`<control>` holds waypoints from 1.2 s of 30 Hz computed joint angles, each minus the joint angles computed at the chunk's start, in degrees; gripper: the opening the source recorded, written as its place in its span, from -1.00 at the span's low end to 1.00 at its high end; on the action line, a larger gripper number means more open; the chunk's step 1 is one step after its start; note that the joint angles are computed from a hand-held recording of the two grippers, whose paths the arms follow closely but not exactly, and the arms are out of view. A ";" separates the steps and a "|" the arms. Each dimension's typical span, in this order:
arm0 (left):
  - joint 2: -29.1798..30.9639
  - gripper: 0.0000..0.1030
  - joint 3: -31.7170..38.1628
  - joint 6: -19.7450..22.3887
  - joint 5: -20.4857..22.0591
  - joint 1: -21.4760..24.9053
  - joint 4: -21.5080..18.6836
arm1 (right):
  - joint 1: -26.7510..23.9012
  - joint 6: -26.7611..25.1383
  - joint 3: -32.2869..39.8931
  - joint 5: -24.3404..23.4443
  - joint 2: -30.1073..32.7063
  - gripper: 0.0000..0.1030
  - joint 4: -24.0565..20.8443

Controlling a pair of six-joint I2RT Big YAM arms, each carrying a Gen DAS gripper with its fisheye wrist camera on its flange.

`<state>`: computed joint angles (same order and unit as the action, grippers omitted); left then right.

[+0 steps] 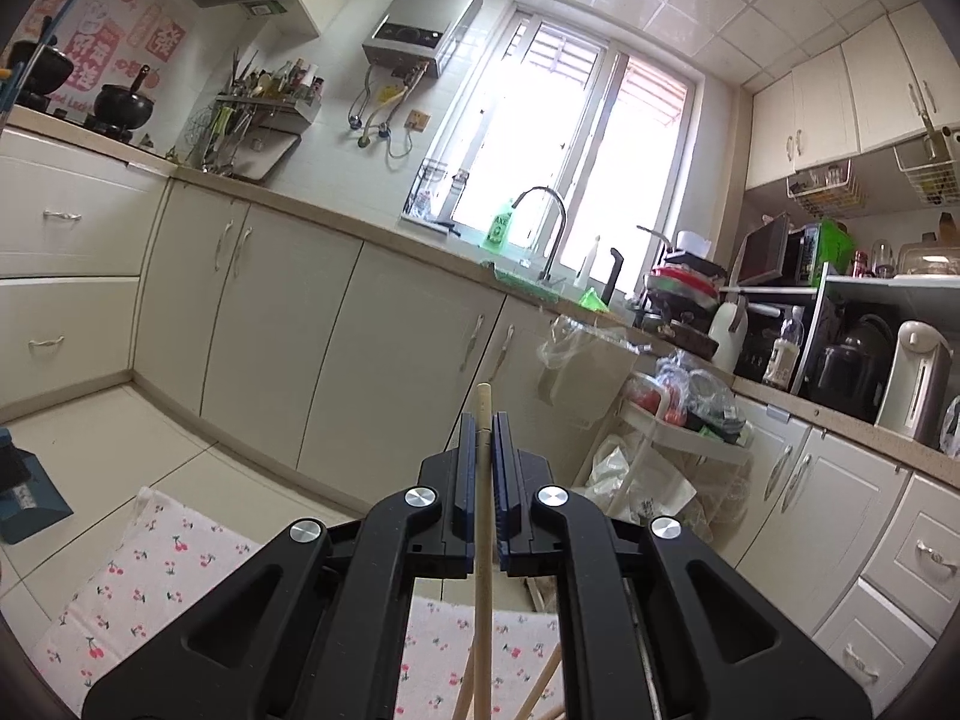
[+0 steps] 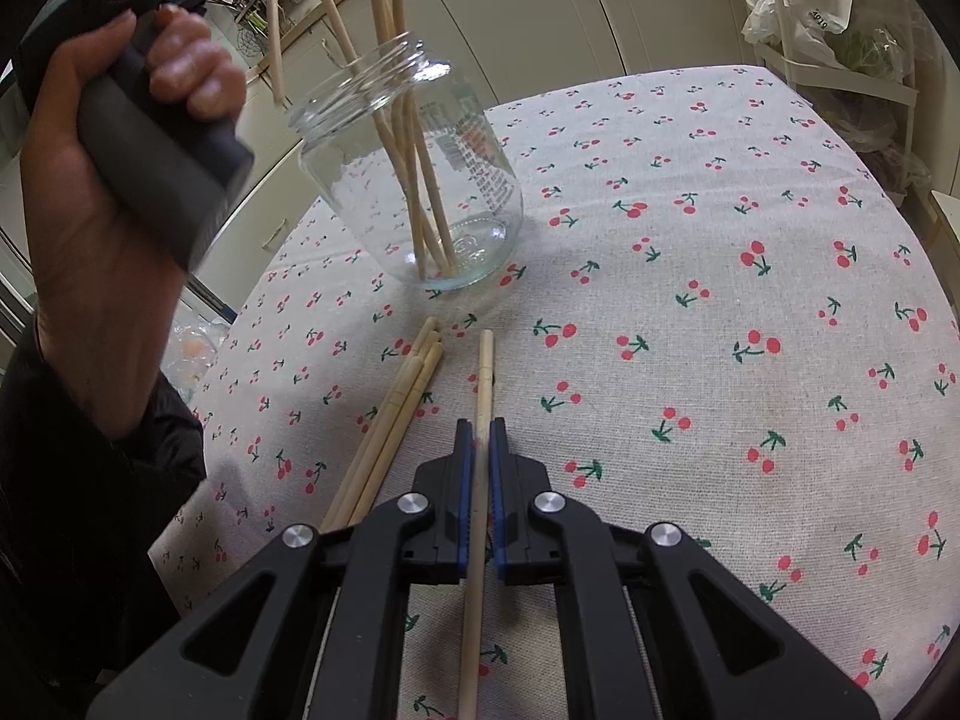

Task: Organize utensils
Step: 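Lift the left tool's stick over the jar and drop it in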

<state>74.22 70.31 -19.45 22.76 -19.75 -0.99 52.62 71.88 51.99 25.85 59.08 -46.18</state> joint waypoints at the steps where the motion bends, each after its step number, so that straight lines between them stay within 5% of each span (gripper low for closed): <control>1: 0.18 -0.90 0.39 -0.19 -0.08 -0.06 0.22 | 0.02 0.04 0.00 -0.02 0.02 -0.88 0.08; 11: 1.88 -0.90 2.02 -1.99 -2.38 -0.69 2.24 | -0.36 -0.09 -0.54 -0.56 -0.54 -0.88 0.81; 36: 0.18 -0.90 -2.27 5.03 0.36 -0.70 -1.32 | -0.63 -0.18 -0.88 -0.93 -0.87 -0.88 1.37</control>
